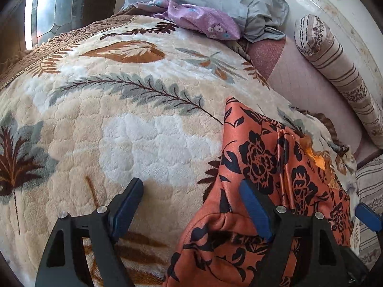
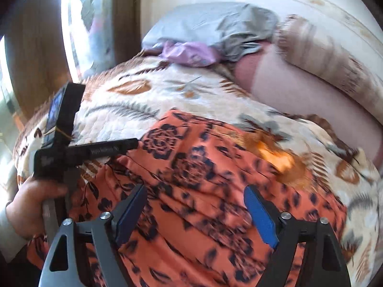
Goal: Fold small clothes
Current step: 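Close the right tool on the fabric near the lace collar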
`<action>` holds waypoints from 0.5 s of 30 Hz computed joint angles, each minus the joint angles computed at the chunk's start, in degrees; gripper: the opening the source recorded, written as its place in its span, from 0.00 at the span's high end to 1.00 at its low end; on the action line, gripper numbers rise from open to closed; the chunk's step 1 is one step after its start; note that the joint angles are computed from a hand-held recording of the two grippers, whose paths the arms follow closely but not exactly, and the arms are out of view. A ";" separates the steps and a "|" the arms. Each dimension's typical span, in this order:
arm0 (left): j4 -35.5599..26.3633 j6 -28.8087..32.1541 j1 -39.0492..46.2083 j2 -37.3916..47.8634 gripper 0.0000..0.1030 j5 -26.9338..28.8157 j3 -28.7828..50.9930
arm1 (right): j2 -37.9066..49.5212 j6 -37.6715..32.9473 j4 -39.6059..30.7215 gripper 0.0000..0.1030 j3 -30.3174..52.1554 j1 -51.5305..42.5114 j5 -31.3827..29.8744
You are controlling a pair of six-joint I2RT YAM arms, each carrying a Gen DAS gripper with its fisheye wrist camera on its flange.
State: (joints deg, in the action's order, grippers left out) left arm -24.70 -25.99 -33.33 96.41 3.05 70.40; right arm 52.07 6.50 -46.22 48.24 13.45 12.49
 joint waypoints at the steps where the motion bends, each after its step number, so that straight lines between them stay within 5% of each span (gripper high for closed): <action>1: 0.11 -0.31 0.30 -0.62 0.20 0.51 -0.57 | 3.40 0.38 2.07 0.19 -0.13 0.38 -0.13; 4: 0.41 0.20 1.37 -0.55 0.20 1.77 -1.03 | 10.76 2.12 7.34 0.20 -1.00 2.49 1.14; 11: -0.41 0.28 1.89 -0.21 0.20 2.81 -0.13 | 16.70 5.45 10.98 0.66 -0.90 -3.81 -2.43; 15: -0.26 -0.55 1.99 -0.64 0.20 2.58 -0.04 | 10.33 5.13 8.10 0.86 -0.15 -8.55 -0.95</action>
State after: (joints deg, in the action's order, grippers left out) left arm -24.96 -26.53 -31.34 95.77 5.62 70.35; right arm 62.40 11.63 -38.12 48.10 4.90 11.55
